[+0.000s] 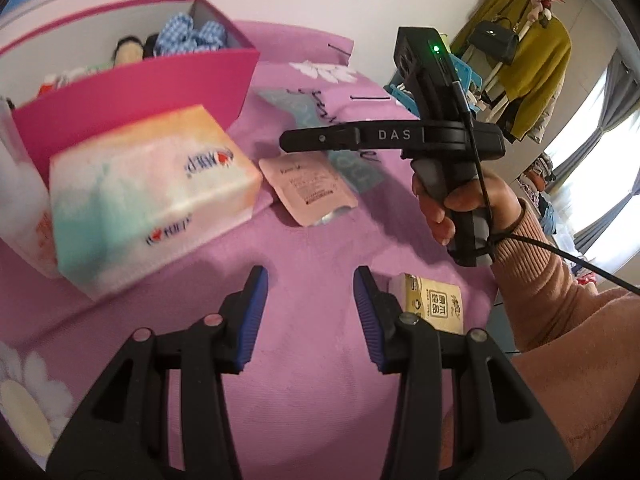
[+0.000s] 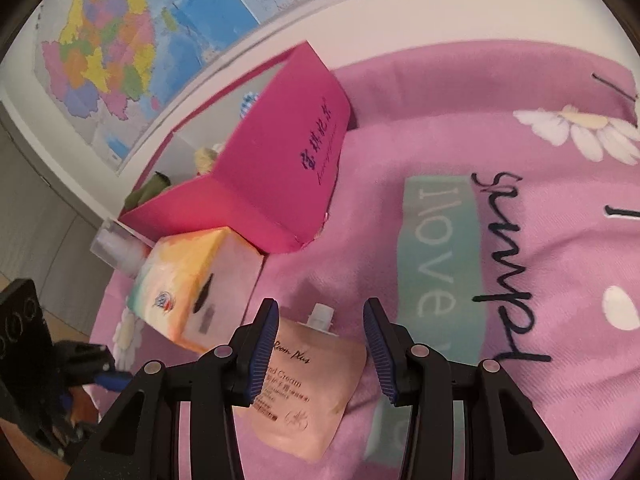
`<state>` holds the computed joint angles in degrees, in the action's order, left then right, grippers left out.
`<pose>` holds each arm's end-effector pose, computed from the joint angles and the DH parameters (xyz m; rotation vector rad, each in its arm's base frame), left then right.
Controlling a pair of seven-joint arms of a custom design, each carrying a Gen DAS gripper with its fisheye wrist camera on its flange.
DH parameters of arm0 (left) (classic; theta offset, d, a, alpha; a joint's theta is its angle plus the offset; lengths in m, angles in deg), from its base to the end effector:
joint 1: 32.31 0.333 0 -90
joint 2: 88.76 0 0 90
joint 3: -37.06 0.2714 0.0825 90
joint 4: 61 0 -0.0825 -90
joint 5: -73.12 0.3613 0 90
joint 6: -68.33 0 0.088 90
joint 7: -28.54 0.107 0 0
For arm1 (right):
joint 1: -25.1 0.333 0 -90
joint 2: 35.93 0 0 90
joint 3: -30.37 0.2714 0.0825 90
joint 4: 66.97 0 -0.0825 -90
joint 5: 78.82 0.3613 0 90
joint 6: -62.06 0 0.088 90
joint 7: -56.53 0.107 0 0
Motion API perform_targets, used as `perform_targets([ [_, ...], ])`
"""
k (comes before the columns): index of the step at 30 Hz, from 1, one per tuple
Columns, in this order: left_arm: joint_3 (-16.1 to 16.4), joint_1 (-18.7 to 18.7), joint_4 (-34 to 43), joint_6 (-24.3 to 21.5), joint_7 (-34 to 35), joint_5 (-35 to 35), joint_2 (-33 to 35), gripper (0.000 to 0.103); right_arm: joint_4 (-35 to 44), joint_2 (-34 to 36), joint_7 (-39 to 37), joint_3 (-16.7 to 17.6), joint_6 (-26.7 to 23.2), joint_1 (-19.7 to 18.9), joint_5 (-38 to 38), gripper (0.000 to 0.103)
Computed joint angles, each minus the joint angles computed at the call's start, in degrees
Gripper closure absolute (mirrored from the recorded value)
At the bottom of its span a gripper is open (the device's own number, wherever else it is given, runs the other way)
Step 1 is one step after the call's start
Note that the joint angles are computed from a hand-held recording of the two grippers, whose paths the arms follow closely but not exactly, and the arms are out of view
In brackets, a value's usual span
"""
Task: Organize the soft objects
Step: 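Move the left gripper to the pink hand cream pouch and grasp it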
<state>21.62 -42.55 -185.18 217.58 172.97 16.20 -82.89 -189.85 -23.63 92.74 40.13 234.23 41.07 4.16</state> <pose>0.5052 -0.2222 0.3474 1.3424 -2.5350 1.0700 0.5190 0.1689 0.3041 -1.6484 1.6863 -0.0969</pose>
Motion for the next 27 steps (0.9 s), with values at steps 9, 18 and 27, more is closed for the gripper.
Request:
perform_targets([
  [9,-0.01,0.71,-0.21,-1.08,-1.36,-0.45,0.97,0.057,-5.46,-4.6,1.6,0.37,-3.13,1.31,-0.69,0.057],
  [18,0.5,1.7,-1.73,-0.82,-3.79,-0.74,0.98,0.057,-7.87,-6.55,-1.74,0.43,-7.51,5.71,2.29,0.057],
  [27,0.25,1.66,-2.19,-1.4,-4.11,-1.57,0.99,0.057,-6.82,-5.5,-4.11,-0.43,-2.67,6.72,5.87,0.057],
])
